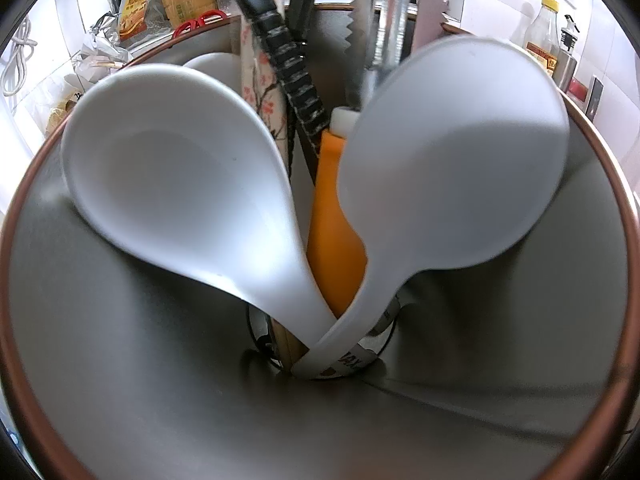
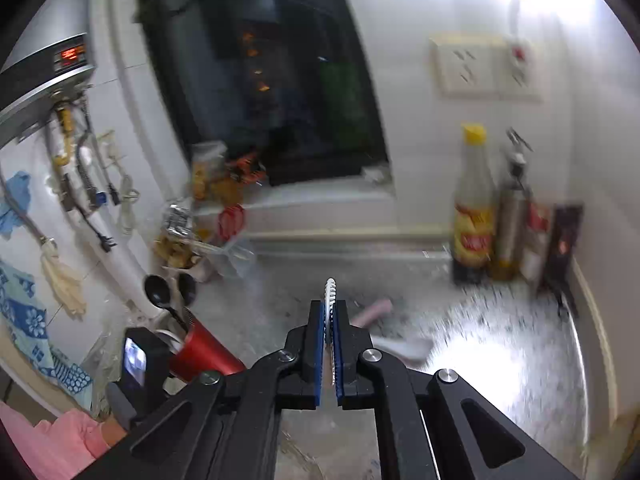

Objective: Organize utensils
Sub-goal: 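Lower the rice paddle handle-first into the holder held by the left tool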

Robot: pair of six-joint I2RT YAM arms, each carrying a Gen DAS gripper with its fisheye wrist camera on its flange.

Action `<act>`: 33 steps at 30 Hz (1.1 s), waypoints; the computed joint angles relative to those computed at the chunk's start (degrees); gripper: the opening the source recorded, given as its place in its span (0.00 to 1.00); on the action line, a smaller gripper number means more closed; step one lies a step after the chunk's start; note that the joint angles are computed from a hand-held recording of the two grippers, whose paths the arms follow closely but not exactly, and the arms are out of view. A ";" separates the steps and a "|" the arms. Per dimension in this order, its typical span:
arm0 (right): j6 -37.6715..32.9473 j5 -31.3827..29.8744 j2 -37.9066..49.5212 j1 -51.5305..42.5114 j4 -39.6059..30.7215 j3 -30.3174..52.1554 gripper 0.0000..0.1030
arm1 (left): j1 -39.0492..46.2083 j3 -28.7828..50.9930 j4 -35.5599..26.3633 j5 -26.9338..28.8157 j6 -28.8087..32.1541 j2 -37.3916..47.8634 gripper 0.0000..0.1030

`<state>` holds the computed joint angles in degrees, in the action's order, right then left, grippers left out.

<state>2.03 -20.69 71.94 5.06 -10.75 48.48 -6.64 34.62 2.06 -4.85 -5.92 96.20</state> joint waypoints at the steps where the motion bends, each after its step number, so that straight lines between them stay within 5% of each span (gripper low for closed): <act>1: -0.06 0.45 0.01 1.08 -0.23 0.96 0.05 | 0.16 0.01 0.06 0.14 0.14 0.02 0.87; 14: -3.95 2.63 -0.99 14.85 -2.79 13.01 0.04 | 3.04 1.20 0.81 2.54 3.15 1.40 0.87; 33: -5.75 6.87 9.77 26.23 -2.24 17.30 0.05 | 6.60 2.22 0.90 5.59 7.56 2.69 0.87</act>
